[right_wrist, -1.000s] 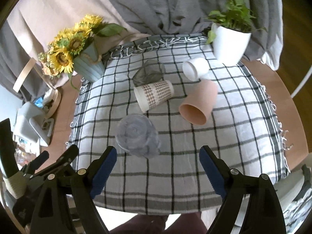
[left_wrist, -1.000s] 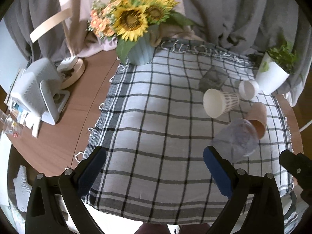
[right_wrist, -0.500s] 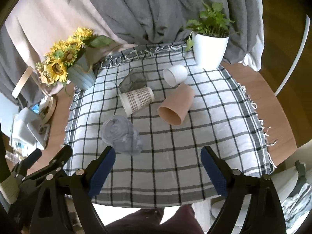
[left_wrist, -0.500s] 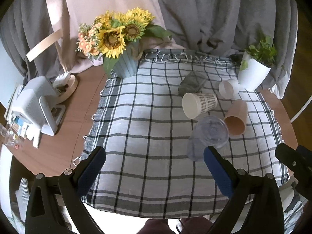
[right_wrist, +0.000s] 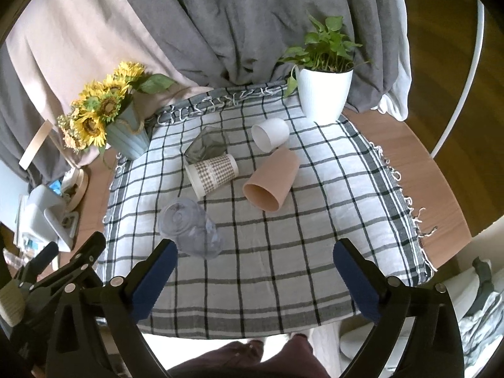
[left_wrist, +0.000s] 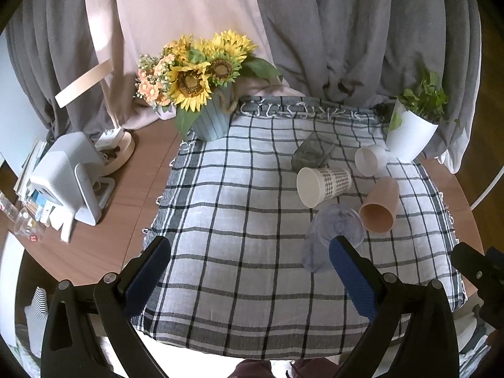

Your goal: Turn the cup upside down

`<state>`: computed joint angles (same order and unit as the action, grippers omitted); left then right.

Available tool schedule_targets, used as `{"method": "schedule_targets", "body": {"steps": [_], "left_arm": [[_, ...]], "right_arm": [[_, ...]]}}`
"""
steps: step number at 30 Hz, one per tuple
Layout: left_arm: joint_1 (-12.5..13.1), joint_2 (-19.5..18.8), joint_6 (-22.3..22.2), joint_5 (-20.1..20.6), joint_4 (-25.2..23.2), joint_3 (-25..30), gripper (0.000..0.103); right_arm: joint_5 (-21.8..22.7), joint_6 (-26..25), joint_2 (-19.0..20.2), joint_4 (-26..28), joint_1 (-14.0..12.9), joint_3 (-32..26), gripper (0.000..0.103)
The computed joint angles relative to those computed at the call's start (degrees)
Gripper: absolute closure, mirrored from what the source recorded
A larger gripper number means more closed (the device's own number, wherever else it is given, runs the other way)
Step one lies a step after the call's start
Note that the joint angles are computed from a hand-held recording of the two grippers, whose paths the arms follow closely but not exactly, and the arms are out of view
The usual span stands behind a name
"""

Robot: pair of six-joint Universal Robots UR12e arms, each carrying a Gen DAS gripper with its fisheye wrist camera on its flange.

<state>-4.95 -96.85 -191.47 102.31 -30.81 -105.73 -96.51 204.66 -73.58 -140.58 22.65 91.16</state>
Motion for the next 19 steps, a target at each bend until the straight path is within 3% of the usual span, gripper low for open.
{"method": "schedule_targets", "body": {"steps": [19], "left_arm": [[0.3, 0.4, -0.2, -0.1, 0.9, -0.7, 0.0]], "right_arm": [[0.2, -0.1, 0.3, 0.9, 0.5, -0.4, 0.003]]}}
